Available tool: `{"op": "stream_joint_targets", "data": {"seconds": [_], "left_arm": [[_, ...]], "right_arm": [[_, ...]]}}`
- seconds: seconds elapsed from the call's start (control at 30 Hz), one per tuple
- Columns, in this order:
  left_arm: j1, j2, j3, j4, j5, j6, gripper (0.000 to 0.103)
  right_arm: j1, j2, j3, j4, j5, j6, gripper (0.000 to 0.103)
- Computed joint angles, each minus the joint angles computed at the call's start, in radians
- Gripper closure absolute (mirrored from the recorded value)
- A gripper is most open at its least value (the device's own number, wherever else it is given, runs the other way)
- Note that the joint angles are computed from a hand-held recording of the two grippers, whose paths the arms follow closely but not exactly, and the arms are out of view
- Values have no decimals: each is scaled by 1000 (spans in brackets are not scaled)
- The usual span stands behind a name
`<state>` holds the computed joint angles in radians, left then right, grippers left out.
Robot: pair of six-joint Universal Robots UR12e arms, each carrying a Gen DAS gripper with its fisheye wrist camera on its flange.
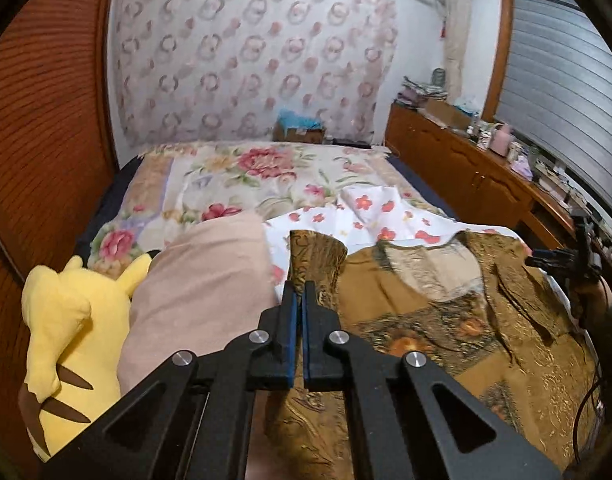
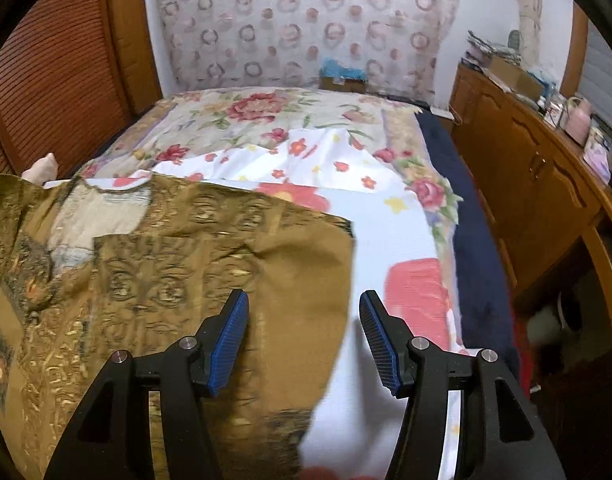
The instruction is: Fold small clothes
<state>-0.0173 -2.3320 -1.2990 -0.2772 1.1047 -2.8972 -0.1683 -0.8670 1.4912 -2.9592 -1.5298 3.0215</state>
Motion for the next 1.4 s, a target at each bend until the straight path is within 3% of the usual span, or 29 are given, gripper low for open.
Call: {"op": "stream_joint_targets", "data": {"seconds": [0.07,0.13,0.17,0.33,0.4,0.43,0.5,0.53,0.57,0.63,0.7,0.87,1.07,1.17,1.4], "left_arm": [[-2,9,-14,14,-9,1,101],[-2,16,-28,27,-10,1,101],[-3,19,-35,35,-11,0,101],[-2,44,-85,68,-34,4,101],[-3,56,-109,83,-40,8,101],[-2,61,-120,93,-44,8,101],[-2,72,-141,105,-54,10,101],[-2,79,-155,111,-59,19,101],[-2,85,-166,118,-59,28,101],[-1,102,-193,135,-64,41,101],[3,122,-227,164,-74,40,101],[21,176,-328,289,-74,-2,101],[54,229,-425,349,-83,-5,101],[73,252,-460,368,-94,-10,101],[97,303,-524,415,-108,-13,101]], "right_arm": [[1,7,-12,14,-25,-6,44],[16,19,-28,15,-127,-12,44],[18,22,-31,7,-137,1,44],[1,29,-54,56,-12,66,45],[3,33,-65,63,-28,66,48],[-1,35,-68,65,-15,69,51],[-6,37,-69,57,19,62,74],[-5,38,-70,59,12,47,80],[-4,38,-72,64,5,33,93],[-8,29,-66,75,34,29,98],[-6,8,-26,-2,31,26,99],[-10,-89,140,-237,126,10,99],[-35,-217,371,-438,229,0,99],[-52,-269,466,-487,252,-16,99],[-83,-363,608,-500,277,-65,99]]}}
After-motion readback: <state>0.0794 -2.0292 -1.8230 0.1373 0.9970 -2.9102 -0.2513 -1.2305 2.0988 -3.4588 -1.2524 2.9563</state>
